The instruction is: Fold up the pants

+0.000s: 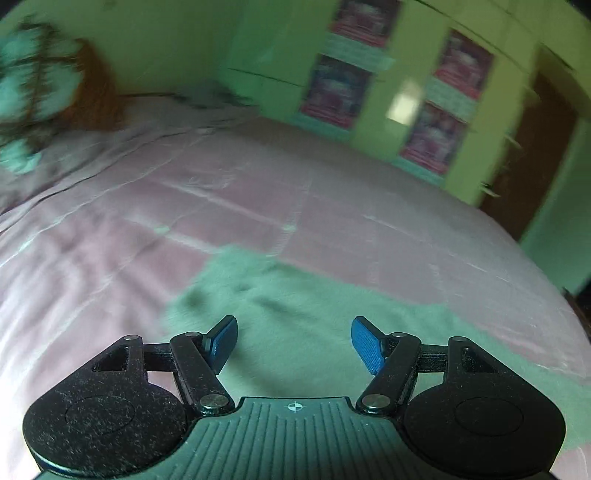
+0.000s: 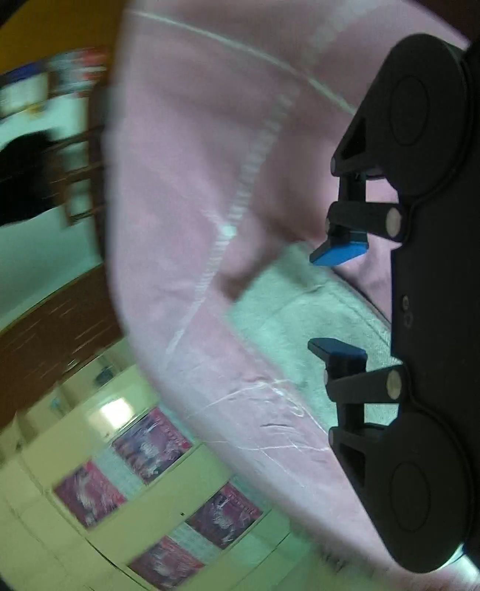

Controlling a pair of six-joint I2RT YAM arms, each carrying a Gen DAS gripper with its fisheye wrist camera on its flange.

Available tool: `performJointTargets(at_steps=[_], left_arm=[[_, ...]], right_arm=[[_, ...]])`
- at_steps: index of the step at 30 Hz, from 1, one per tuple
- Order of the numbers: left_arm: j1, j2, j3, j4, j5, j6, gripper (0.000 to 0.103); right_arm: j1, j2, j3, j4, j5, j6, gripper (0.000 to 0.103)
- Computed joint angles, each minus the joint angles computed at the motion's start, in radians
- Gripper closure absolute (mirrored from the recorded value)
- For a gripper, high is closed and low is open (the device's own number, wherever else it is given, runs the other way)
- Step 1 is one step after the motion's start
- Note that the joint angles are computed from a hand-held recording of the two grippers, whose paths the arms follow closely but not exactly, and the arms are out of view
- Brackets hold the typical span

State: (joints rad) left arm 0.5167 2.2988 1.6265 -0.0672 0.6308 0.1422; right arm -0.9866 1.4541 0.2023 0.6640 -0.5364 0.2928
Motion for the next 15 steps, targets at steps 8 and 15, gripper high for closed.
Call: performJointTargets(at_steps=[8, 15], left_arm=[[-0.234, 0.123, 0.145, -0.138, -0.030, 0.132, 0.035], [-0.309, 0.265, 0.343, -0.262, -0.126, 0.152, 0.035]], right_arm=[[0.602, 0.019, 0.175, -0.161, 0.218, -0.064, 0.060], [1.001, 0.308, 0.501, -0.275, 0.247, -0.170, 0.062]])
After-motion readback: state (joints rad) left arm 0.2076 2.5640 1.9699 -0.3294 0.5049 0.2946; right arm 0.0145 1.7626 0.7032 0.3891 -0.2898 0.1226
